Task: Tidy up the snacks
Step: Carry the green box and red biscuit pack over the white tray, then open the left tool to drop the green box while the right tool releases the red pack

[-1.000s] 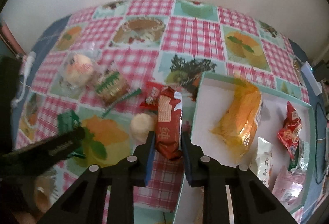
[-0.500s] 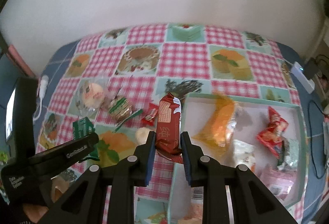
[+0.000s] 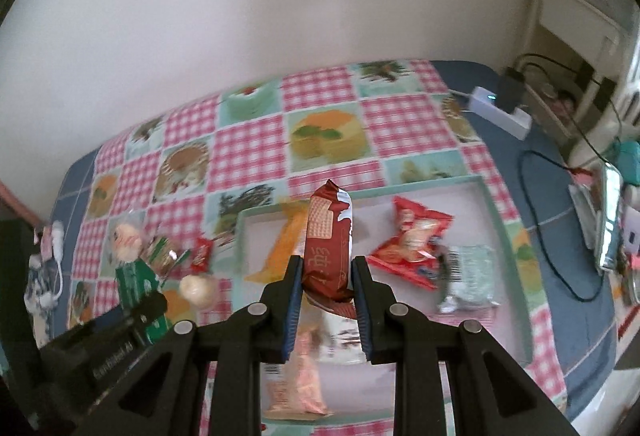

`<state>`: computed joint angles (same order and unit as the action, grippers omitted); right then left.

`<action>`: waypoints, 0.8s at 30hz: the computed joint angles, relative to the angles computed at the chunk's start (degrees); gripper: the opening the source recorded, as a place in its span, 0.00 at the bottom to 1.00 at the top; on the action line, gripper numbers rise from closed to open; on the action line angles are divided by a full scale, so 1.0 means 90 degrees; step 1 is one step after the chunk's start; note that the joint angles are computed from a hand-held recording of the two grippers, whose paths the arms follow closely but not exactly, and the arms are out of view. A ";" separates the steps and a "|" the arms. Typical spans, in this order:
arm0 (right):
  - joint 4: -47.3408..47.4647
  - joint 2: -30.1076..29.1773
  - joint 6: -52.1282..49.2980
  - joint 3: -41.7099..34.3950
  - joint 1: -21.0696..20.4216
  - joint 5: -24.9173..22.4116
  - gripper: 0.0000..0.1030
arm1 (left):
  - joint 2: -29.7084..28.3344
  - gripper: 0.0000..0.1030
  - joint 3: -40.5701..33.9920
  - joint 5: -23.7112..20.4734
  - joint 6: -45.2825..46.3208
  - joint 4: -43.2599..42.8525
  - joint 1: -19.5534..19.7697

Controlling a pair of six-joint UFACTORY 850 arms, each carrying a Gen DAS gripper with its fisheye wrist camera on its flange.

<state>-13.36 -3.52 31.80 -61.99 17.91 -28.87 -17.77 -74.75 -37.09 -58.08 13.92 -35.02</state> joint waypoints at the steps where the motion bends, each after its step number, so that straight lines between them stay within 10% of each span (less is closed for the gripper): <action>1: 0.0064 0.0047 -0.0036 0.0023 -0.0089 0.0004 0.25 | -0.0062 0.40 -0.0072 -0.0002 0.0087 -0.0021 -0.0055; 24: 0.1478 -0.0189 -0.1251 0.0113 -0.0927 -0.0388 0.25 | -0.1141 0.40 -0.1030 0.0081 0.1375 -0.0724 -0.0616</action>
<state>-0.06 -5.22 20.54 -60.97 9.58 -32.36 -28.04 -84.03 -36.36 -45.70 7.41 -40.57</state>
